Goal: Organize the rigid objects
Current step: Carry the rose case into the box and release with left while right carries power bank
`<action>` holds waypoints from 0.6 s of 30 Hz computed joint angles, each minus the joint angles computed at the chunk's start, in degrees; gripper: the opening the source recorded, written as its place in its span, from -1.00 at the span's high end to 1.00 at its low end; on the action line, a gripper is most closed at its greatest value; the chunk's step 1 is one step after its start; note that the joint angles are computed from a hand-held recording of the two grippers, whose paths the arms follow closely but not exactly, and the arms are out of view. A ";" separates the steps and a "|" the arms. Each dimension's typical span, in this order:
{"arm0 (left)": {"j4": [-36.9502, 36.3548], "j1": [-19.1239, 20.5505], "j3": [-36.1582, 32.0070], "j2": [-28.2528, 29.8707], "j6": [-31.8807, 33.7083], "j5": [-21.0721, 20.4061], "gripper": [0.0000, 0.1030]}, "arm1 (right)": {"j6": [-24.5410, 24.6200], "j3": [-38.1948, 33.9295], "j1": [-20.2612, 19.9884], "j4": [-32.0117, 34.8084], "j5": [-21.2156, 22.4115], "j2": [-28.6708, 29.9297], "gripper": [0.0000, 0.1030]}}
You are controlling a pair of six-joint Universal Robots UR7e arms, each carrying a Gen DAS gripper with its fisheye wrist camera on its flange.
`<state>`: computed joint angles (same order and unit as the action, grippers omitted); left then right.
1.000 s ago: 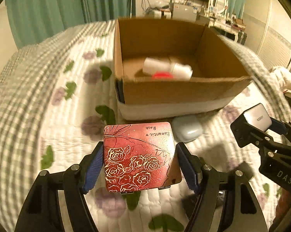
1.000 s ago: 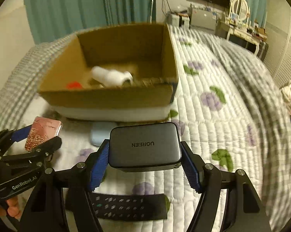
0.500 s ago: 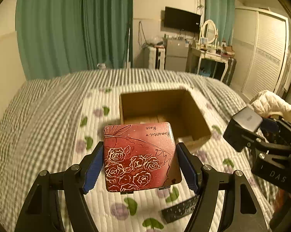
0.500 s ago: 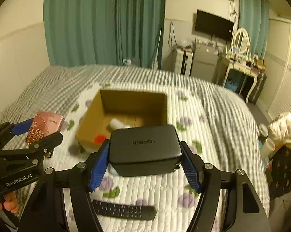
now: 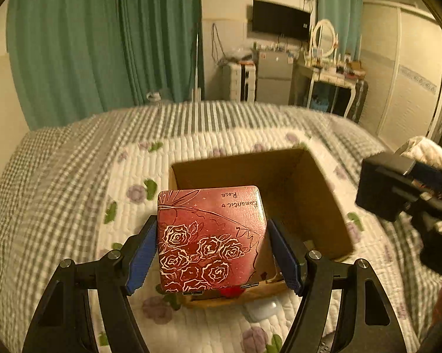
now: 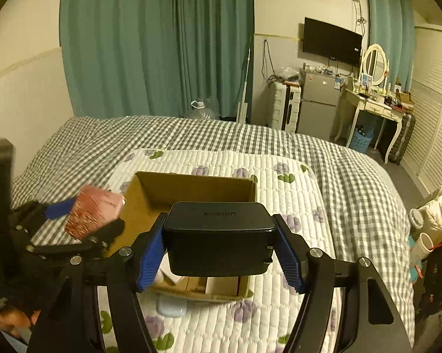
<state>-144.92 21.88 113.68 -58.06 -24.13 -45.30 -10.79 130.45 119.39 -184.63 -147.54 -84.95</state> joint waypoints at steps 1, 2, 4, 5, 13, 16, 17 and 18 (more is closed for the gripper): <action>-0.48 1.07 -0.37 1.35 0.16 -0.38 -0.44 | -0.65 0.03 -1.14 -0.49 0.95 0.17 -0.31; -0.71 1.71 -0.56 2.11 0.15 -0.72 -0.44 | -1.67 0.35 -2.51 -1.41 2.05 0.28 -0.31; -1.73 2.89 -0.65 3.68 0.33 -0.99 -0.44 | -2.97 0.63 -4.65 -2.97 3.64 0.90 -0.31; -2.18 3.33 -0.72 4.39 0.77 -1.07 -0.44 | -3.29 0.93 -5.67 -3.68 4.57 1.06 -0.31; -6.16 4.63 -0.81 7.25 4.42 -1.77 -0.48 | -4.62 2.69 -11.91 -6.40 10.43 1.21 -0.31; -8.76 4.19 -0.46 7.09 5.44 -0.12 -0.51 | -5.20 2.37 -12.46 -6.60 11.10 1.51 -0.31; -9.10 4.12 -0.46 6.89 5.56 0.13 -0.59 | -5.23 2.16 -12.60 -6.39 11.24 1.60 -0.31; -9.27 4.02 -0.53 6.64 5.58 0.48 -0.60 | -5.09 1.85 -12.71 -6.00 11.25 1.71 -0.31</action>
<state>-154.19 25.91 113.15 -51.42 -18.55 -44.81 -15.89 132.31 106.68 -190.63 -136.29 -83.23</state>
